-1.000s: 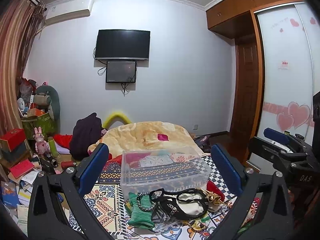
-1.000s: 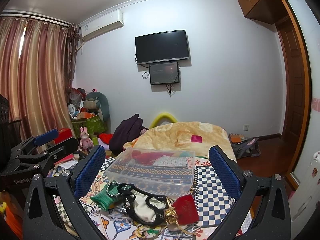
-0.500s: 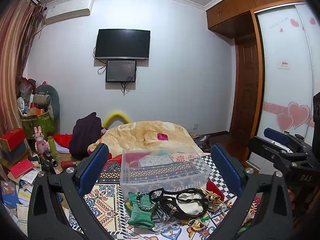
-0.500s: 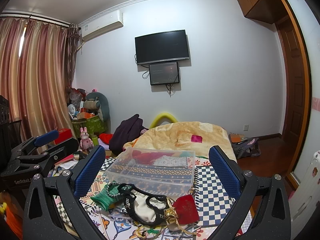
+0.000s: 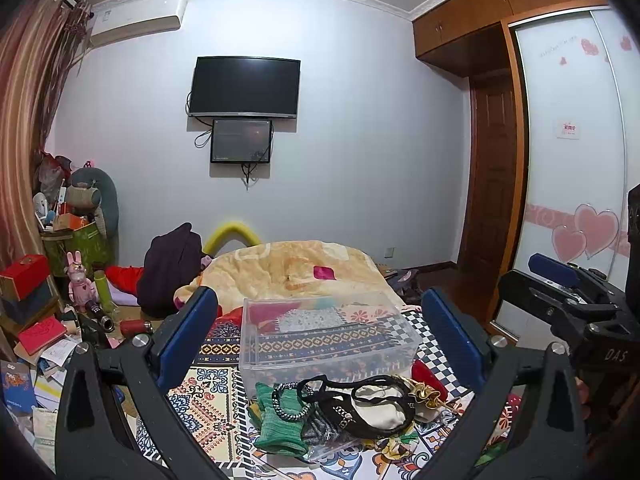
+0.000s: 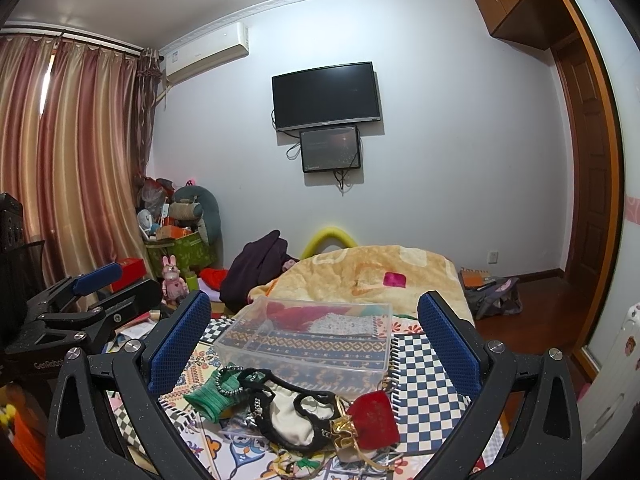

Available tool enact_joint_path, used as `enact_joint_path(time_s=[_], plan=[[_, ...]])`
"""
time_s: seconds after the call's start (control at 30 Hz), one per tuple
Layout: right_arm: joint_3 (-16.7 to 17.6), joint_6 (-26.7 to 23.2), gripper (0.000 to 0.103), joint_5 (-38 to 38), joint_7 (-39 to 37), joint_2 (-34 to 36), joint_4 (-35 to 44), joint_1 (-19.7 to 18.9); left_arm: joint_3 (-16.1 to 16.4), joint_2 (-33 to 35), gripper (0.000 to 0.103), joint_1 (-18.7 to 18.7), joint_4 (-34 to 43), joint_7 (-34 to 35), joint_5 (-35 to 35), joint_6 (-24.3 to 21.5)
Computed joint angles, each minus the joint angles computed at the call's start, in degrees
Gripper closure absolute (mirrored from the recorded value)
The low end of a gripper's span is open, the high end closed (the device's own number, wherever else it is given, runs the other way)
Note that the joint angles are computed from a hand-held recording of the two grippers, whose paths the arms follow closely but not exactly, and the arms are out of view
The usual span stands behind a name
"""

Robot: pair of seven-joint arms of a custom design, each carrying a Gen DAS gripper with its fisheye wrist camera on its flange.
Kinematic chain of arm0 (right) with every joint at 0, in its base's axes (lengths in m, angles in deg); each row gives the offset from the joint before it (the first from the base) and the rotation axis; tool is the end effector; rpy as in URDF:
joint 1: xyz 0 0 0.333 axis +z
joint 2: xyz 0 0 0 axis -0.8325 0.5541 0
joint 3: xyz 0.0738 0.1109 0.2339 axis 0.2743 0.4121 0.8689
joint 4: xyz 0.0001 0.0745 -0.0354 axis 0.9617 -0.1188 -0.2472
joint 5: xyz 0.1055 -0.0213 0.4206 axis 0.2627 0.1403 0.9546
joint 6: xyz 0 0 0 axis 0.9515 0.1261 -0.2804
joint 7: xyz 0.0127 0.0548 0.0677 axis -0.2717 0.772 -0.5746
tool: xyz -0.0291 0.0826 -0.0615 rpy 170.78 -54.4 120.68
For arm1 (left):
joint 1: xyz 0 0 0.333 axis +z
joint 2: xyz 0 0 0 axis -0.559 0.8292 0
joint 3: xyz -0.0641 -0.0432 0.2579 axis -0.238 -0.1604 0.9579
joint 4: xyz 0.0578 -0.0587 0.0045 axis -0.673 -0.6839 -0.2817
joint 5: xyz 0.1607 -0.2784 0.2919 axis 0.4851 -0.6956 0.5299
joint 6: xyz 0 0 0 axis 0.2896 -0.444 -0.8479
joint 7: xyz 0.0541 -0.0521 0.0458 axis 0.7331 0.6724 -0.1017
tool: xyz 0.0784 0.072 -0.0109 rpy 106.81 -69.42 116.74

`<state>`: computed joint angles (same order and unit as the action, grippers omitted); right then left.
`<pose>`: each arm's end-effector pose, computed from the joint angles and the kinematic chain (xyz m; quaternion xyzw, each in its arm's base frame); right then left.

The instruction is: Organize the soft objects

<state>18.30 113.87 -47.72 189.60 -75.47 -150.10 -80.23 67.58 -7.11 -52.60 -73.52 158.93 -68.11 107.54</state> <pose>0.4102 0.3176 0.5844 -0.5291 0.5585 -0.4171 0.4839 0.4430 -0.2747 0.6082 -0.4161 0.6557 -0.5497 0.3079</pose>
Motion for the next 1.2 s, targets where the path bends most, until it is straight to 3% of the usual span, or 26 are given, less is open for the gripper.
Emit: enact_joint_path(time_s=[0.37,0.63,0.83,0.9,1.0,1.2], plan=[[0.05,-0.14,0.0,0.07,0.18,0.37,-0.18,-0.12,1.89,0.93,0.0,-1.88,1.01,0.57,-0.41,-1.56],[-1.08,-1.47,0.0,-1.59,-0.64,5.49,-0.45,1.36,9.45,4.6,0.0,-9.88,2.93,5.63,-5.55,-5.99],[-4.86,-4.21,0.005,-4.26,-1.48,10.76,-1.15,5.94,8.29,7.76,0.003,-8.41,3.8,8.93,-10.72,-9.2],[-6.97,-5.4,0.011,-4.63,-2.32,12.65,-1.48,8.35,6.73,9.01,0.015,-6.62,4.33,9.39,-11.48,-10.79],[-10.44,-6.91,0.017,-4.79,-3.51,15.19,-2.01,12.05,3.16,10.7,0.024,-2.47,5.4,7.74,-10.35,-13.55],[-17.53,-10.42,0.033,-4.38,-5.41,18.96,-2.84,19.37,0.3,13.96,0.038,1.2,7.35,5.81,-9.16,-16.0]])
